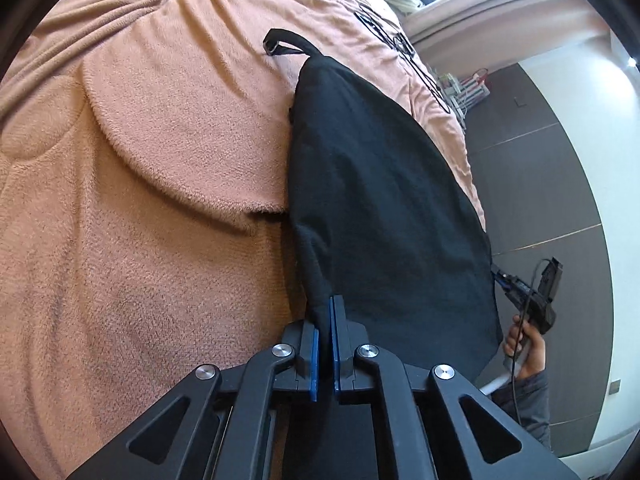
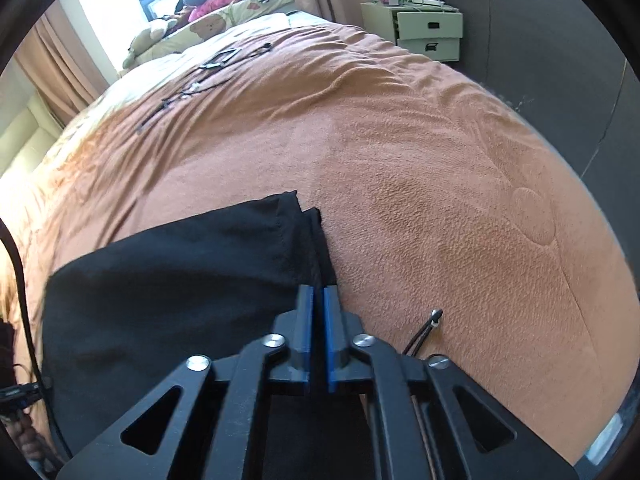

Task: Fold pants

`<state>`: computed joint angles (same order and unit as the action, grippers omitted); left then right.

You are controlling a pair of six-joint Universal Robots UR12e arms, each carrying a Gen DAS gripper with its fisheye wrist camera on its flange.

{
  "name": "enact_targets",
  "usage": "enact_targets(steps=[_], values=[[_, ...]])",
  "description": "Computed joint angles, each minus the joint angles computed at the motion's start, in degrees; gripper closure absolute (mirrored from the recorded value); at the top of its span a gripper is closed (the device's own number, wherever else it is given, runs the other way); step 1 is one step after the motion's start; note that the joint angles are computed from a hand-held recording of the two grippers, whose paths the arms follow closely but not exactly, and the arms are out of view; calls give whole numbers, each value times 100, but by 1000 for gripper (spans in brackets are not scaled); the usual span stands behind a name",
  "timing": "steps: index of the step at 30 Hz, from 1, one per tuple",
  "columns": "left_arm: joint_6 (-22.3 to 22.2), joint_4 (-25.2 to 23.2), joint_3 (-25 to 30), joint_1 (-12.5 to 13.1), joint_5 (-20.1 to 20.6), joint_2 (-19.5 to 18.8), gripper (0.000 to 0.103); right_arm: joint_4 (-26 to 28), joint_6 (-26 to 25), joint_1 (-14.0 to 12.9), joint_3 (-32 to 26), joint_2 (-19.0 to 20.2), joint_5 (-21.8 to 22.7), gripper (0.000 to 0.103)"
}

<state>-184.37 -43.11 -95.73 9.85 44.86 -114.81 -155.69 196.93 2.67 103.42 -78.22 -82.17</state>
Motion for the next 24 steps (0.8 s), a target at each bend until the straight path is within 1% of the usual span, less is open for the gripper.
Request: enact_targets(steps=[1, 2, 3, 5, 10, 13, 14, 15, 16, 19, 21, 24], values=[[-17, 17, -2, -2, 13, 6, 99, -43, -9, -18, 49, -32, 22, 61], [-20, 32, -10, 6, 14, 11, 99, -69, -23, -15, 100, -68, -40, 43], [-24, 60, -22, 9, 16, 25, 99, -56, -34, -14, 130, -91, -88, 39], [27, 102, -20, 1, 71, 36, 99, 98, 0, -40, 168, -123, -121, 39], [15, 235, -28, -11, 134, 52, 99, 378, 85, -183, 264, -124, 506, 39], [19, 205, -21, -34, 275, 74, 99, 224, 197, -258, 346, -116, 774, 39], [27, 158, -3, -44, 319, 78, 99, 184, 210, -284, 365, -112, 896, 46], [-3, 142, 30, -57, 342, 63, 99, 121, 233, -327, 397, -104, 1120, 60], [-62, 165, 46, -59, 384, 62, 99, 76, 270, -350, 417, -101, 1255, 60], [-208, 73, 107, -41, 403, 46, 100, 38, 275, -340, 433, -94, 1206, 60], [-221, 37, 115, -9, 350, 47, 100, -29, 384, -318, 459, -103, 1165, 60], [-237, 19, 147, 15, 435, 59, 100, -132, 517, -275, 466, -72, 1189, 60]])
